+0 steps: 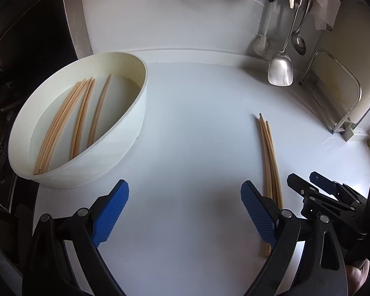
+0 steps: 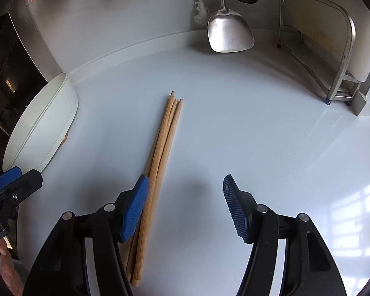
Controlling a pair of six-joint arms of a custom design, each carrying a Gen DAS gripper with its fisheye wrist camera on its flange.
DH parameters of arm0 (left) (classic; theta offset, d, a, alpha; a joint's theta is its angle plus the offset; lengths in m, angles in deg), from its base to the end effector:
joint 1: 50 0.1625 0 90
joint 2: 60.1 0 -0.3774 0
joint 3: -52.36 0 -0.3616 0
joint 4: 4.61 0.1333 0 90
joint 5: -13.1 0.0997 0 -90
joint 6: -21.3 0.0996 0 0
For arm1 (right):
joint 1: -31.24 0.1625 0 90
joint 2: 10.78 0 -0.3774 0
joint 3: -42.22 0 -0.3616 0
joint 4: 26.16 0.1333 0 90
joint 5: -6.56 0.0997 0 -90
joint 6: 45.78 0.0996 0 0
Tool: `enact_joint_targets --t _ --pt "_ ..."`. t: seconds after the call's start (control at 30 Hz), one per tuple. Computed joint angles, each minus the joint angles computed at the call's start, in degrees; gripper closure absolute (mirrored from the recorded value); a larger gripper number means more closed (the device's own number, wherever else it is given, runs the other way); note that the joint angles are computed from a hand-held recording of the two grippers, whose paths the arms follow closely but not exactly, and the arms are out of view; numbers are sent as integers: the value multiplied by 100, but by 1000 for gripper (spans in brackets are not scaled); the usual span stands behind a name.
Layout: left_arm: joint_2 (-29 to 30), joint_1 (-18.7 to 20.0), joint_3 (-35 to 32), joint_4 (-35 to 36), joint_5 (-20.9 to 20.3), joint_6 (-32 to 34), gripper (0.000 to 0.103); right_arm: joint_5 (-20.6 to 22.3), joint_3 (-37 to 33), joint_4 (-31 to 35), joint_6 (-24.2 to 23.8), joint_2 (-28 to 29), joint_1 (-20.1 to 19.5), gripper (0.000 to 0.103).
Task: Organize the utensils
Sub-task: 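Move both open tools back to the remaining chopsticks on the counter, then spread the chopsticks apart with the open left and right tools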
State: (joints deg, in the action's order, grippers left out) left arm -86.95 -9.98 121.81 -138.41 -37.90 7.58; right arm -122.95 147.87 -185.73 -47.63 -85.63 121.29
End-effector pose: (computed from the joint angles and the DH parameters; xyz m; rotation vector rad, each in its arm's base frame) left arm -0.4133 -0.6029 0.0129 0.7782 2.4068 -0.4952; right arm 0.0704 -0.5350 0.3441 -0.2557 -2.3337 0.8063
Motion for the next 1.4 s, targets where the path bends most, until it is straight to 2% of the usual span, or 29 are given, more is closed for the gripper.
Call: enact_joint_targets --t 0.2,0.37,1.0,1.4 --pt "130 96 -66 -47 -100 38 12 -88 -45 -209 -251 227 -23 43" --pt "159 106 -79 24 -57 26 12 -82 -24 -243 -246 254 -50 43" --pt "652 -11 -447 82 -210 263 12 -402 408 -918 -372 -53 -188 43" --pt "1159 -74 -987 288 -281 335 12 -587 668 -1183 -625 -327 -313 43"
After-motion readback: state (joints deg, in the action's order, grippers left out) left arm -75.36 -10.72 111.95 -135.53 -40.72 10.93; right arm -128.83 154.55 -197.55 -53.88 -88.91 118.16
